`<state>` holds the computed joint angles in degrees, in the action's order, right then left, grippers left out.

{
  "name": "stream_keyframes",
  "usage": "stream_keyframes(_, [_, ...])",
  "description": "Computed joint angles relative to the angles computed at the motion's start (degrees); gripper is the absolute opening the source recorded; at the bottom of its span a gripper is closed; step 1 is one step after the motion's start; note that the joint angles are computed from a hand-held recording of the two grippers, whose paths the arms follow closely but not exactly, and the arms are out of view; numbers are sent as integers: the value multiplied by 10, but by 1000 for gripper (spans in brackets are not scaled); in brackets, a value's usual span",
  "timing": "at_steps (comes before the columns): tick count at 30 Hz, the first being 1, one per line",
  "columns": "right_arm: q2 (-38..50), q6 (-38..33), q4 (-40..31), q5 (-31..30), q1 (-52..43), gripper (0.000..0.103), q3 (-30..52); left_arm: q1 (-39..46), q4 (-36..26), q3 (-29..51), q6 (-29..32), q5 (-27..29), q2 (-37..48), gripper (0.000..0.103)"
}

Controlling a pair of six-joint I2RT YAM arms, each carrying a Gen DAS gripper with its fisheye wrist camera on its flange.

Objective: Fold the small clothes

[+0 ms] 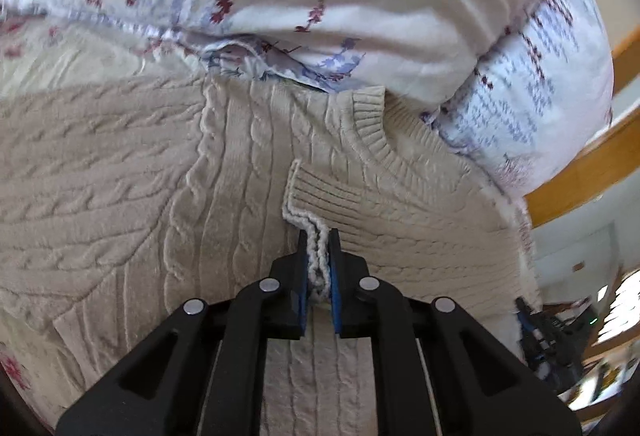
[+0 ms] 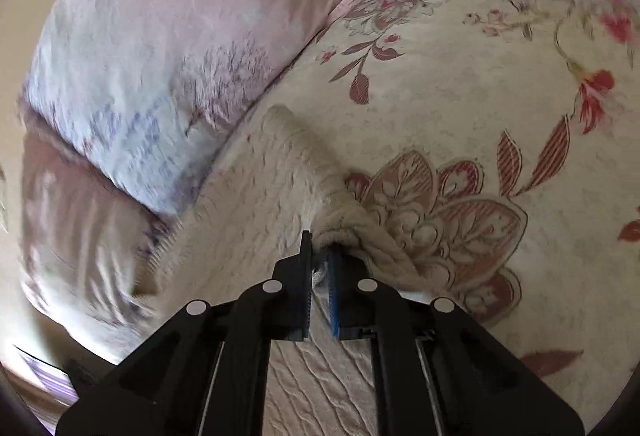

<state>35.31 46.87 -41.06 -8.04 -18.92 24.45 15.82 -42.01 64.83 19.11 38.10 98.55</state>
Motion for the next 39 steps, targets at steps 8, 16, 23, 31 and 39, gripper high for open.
stream_keyframes(8, [-58, 43, -100, 136, 167, 58, 53, 183, -199, 60, 197, 96, -31, 50])
stream_keyframes(16, [-35, 102, -49, 269, 452, 63, 43, 393, -302, 269, 216, 94, 121, 47])
stream_keyframes(23, [-5, 97, 47, 261, 548, 67, 14, 416, -262, 382, 46, 94, 241, 43])
stream_keyframes(31, [-9, 94, 60, 261, 574, 75, 12, 412, -225, 467, -98, 107, 311, 35])
stream_keyframes(39, [10, 77, 80, 221, 563, 76, 12, 414, -226, 515, -127, 155, 343, 6])
